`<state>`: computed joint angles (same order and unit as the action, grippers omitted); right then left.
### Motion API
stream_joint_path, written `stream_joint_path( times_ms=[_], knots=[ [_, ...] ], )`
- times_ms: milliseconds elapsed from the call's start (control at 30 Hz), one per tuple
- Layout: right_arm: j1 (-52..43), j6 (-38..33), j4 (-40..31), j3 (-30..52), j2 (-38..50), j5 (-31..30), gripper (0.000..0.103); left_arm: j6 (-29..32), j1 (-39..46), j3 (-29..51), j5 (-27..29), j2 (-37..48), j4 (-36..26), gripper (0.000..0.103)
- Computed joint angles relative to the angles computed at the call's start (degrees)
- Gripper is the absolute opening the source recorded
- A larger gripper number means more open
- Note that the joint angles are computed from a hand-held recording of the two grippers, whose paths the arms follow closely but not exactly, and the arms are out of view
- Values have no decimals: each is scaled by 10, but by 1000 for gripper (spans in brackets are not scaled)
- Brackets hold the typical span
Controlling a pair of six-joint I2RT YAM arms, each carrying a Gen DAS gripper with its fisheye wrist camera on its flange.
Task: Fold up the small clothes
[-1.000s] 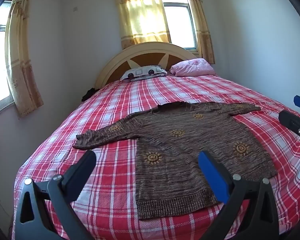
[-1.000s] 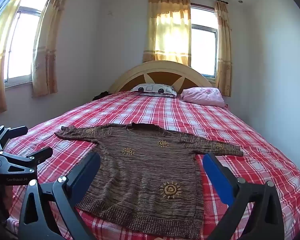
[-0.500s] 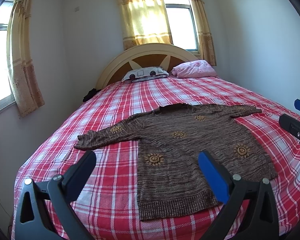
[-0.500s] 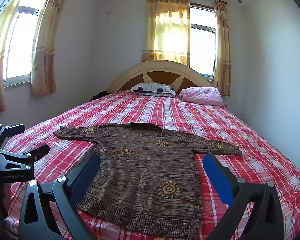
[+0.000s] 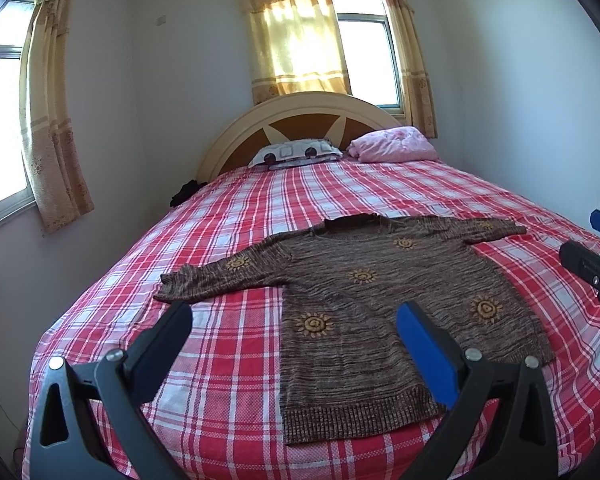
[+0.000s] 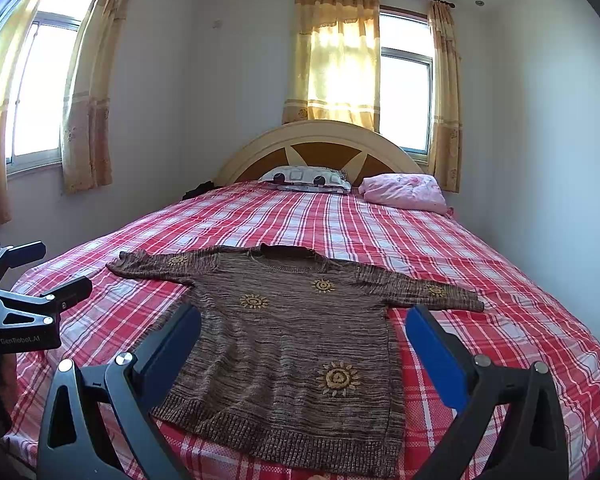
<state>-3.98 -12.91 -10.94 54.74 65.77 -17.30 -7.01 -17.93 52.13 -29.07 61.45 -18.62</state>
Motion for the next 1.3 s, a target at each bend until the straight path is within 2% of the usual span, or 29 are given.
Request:
stream_joint_path(
  times_ms=[1300],
  knots=[
    [2,-4,-16,7,16,-5,102,0,11,2,13,15,2,103]
  ],
)
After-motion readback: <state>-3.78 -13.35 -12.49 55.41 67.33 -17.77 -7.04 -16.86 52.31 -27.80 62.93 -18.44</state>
